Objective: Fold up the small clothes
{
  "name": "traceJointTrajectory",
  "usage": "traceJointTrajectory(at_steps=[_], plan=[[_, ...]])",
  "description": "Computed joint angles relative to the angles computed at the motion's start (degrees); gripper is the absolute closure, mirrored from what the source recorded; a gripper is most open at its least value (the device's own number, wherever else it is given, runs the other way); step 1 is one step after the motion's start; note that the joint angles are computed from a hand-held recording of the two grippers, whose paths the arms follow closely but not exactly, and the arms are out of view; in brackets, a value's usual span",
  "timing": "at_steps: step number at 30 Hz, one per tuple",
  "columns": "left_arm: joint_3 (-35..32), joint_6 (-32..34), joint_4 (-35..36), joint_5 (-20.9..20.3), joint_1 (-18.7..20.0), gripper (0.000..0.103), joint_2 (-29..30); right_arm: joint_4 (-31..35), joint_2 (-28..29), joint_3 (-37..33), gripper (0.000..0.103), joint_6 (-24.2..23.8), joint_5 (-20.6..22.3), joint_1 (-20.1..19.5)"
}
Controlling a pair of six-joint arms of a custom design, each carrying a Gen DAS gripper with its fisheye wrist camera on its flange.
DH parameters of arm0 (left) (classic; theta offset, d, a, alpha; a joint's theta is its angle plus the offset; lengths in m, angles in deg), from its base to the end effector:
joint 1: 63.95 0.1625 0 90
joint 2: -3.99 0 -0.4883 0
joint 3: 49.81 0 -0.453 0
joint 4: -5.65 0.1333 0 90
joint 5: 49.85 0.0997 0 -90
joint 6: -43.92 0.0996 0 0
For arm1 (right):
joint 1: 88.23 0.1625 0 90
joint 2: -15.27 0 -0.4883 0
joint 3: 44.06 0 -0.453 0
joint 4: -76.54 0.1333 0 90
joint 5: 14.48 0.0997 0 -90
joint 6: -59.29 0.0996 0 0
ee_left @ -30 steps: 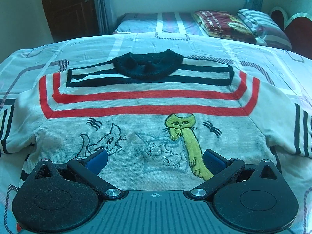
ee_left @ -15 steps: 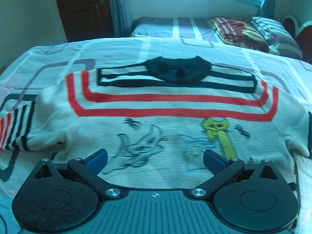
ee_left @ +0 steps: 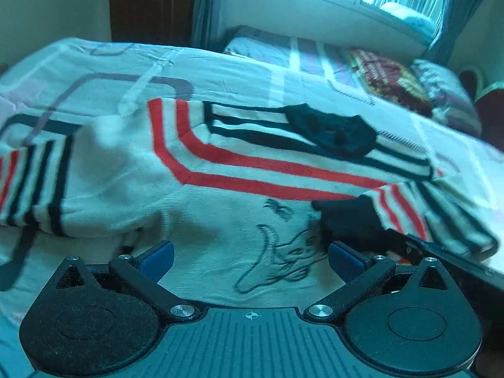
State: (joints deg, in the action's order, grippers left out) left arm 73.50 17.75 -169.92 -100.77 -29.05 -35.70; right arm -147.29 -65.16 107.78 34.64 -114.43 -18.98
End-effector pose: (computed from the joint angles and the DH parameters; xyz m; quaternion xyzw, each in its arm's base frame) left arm -0.3211 -0.4631 -0.0497 0.2299 0.9138 -0.2300 0.2433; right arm -0.0185 -0.3766 0.2576 -0.0159 -0.8531 0.4476 0.2676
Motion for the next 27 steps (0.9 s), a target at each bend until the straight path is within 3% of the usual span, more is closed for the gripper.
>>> traceJointTrajectory(at_steps=[3, 5, 9, 12, 13, 14, 16, 21, 22, 23, 24, 25, 27], plan=[[-1.2, 1.3, -0.5, -4.8, 1.3, 0.000, 1.1, -5.9, -1.0, 1.7, 0.066, -1.5, -3.5, 0.5], [-1.9, 1.8, -1.4, -10.4, 2.6, 0.000, 1.7, -10.2, -1.7, 3.2, 0.063, -2.2, -4.3, -0.7], [-3.3, 0.9, -6.4, -16.3, 3.7, 0.000, 4.4, -13.2, -5.7, 6.2, 0.049, -0.3, -3.2, -4.9], [-5.3, -1.2, -6.5, -19.1, 4.7, 0.000, 6.4, -14.2, -7.5, 8.3, 0.048, 0.2, -0.9, -9.0], [-5.7, -1.5, -7.2, -19.6, 4.9, 0.006, 7.2, -14.3, -8.0, 8.8, 0.049, 0.4, -0.1, -10.3], [-6.0, -1.6, -8.3, -20.0, 5.1, 0.026, 7.9, -14.7, -8.2, 9.1, 0.049, 0.6, 0.4, -11.2], [-7.3, -2.1, -8.0, -22.7, 6.1, 0.037, 9.1, -15.8, -8.3, 9.8, 0.049, 0.6, 1.3, -13.0], [-9.3, -1.9, -10.0, -20.9, 5.8, 0.037, 12.1, -18.3, -7.7, 10.5, 0.049, -0.3, 1.8, -15.9], [-9.2, -1.9, -11.5, -20.7, 5.7, 0.042, 12.4, -18.9, -7.0, 10.2, 0.049, -0.7, 1.0, -15.8], [-9.5, -1.7, -12.2, -19.9, 5.5, 0.070, 12.7, -19.2, -6.7, 10.0, 0.049, -0.8, 0.5, -16.0], [-9.9, -1.5, -12.3, -19.3, 5.4, 0.083, 13.0, -19.3, -6.4, 9.8, 0.049, -0.7, 0.0, -16.1], [-10.2, -1.9, -12.1, -19.2, 5.6, 0.092, 13.0, -19.4, -6.0, 9.5, 0.049, -0.6, -1.0, -15.9], [-10.6, -1.8, -13.1, -18.5, 5.6, 0.092, 13.3, -19.3, -5.1, 8.5, 0.049, -0.9, -3.3, -15.1]])
